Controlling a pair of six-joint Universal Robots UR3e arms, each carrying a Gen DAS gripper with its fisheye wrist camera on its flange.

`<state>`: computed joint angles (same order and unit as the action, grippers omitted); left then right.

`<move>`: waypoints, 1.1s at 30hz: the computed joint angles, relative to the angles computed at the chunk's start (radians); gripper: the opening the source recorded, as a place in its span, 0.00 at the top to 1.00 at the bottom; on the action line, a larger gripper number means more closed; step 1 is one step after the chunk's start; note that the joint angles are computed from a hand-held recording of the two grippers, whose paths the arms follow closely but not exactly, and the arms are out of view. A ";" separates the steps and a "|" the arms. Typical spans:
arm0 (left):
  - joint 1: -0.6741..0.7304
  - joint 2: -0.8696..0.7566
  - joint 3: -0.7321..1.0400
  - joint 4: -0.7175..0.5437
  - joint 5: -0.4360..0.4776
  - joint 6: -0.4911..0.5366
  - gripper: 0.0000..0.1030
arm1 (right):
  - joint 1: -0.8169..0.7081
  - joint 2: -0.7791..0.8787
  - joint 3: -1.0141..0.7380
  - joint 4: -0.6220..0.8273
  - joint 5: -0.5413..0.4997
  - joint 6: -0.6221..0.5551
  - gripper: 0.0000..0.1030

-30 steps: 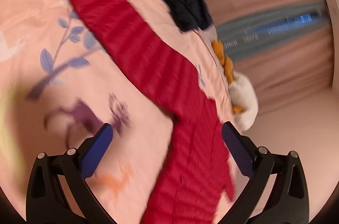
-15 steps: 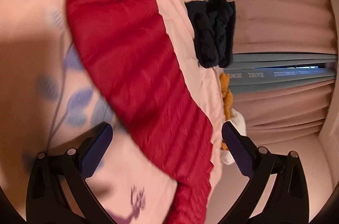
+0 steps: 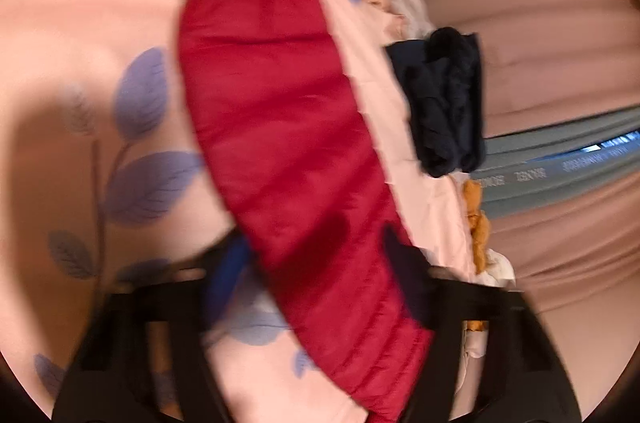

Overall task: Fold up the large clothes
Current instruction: 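Grasp the jacket side and sleeve with the left tool and fold it over the body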

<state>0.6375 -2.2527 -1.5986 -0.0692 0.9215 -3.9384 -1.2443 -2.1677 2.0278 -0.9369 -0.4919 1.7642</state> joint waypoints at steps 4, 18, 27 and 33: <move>0.044 0.008 -0.045 -0.030 -0.037 0.020 0.85 | -0.032 -0.009 -0.017 0.074 -0.011 -0.067 0.02; -0.254 0.295 0.172 -0.314 0.303 0.400 0.95 | -0.146 0.014 -0.063 0.264 -0.052 -0.238 0.02; -0.724 0.127 0.503 -0.530 0.608 0.716 0.95 | -0.206 0.012 -0.039 0.248 -0.100 -0.240 0.02; -0.886 -0.075 0.690 -0.685 0.714 0.764 0.84 | -0.154 0.051 0.003 0.047 -0.117 -0.067 0.02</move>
<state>-0.2489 -2.3278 -0.9089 -0.7540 1.6356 -3.1740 -1.3984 -2.1166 2.0312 -0.8902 -0.6090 1.6969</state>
